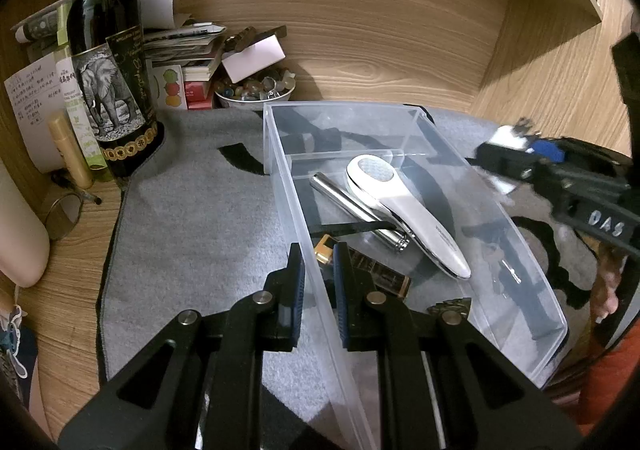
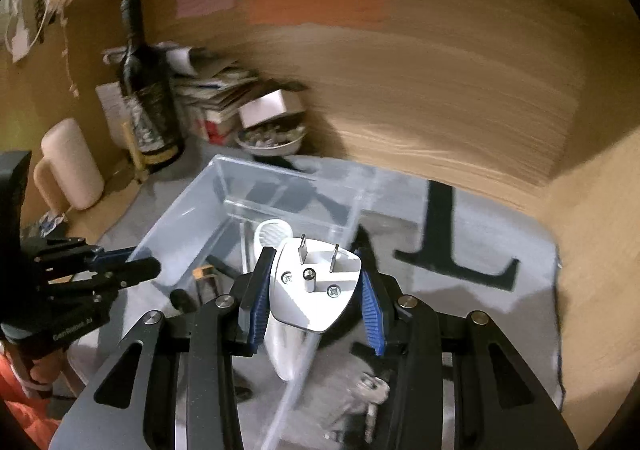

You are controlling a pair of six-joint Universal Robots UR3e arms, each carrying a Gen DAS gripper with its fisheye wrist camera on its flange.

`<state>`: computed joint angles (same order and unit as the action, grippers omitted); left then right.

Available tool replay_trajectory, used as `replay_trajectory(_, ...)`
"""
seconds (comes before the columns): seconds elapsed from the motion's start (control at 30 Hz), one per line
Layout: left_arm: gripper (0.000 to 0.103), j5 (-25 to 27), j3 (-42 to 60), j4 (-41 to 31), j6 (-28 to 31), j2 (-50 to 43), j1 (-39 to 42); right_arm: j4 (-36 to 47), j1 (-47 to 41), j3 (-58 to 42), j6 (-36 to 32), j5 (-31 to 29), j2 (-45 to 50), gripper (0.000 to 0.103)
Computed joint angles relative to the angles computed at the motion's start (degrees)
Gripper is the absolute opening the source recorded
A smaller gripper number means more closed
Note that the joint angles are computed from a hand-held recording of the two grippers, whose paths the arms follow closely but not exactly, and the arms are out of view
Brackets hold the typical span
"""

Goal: Organize rigid objects
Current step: 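Lower the white plug adapter into the clear box and open the right tool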

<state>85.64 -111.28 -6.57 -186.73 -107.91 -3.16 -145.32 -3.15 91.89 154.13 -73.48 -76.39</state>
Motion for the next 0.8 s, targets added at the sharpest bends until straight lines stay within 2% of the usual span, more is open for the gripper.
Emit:
replay_trajectory(0.47,0.014,-0.2,-0.1,0.0,0.1,0.1,0.2,11.6,5.8,-8.4,-6.8,-4.3,7.5,0.036)
replay_trajectory(0.67,0.014,-0.2,-0.1,0.0,0.2,0.1,0.3,11.7,6.2,-8.0,-7.6,-5.0,7.3,0.036)
replay_trajectory(0.8,0.014,-0.5,-0.2,-0.1,0.2,0.2,0.5,10.2,5.9,-6.7,-7.2,-4.3,6.1,0.042)
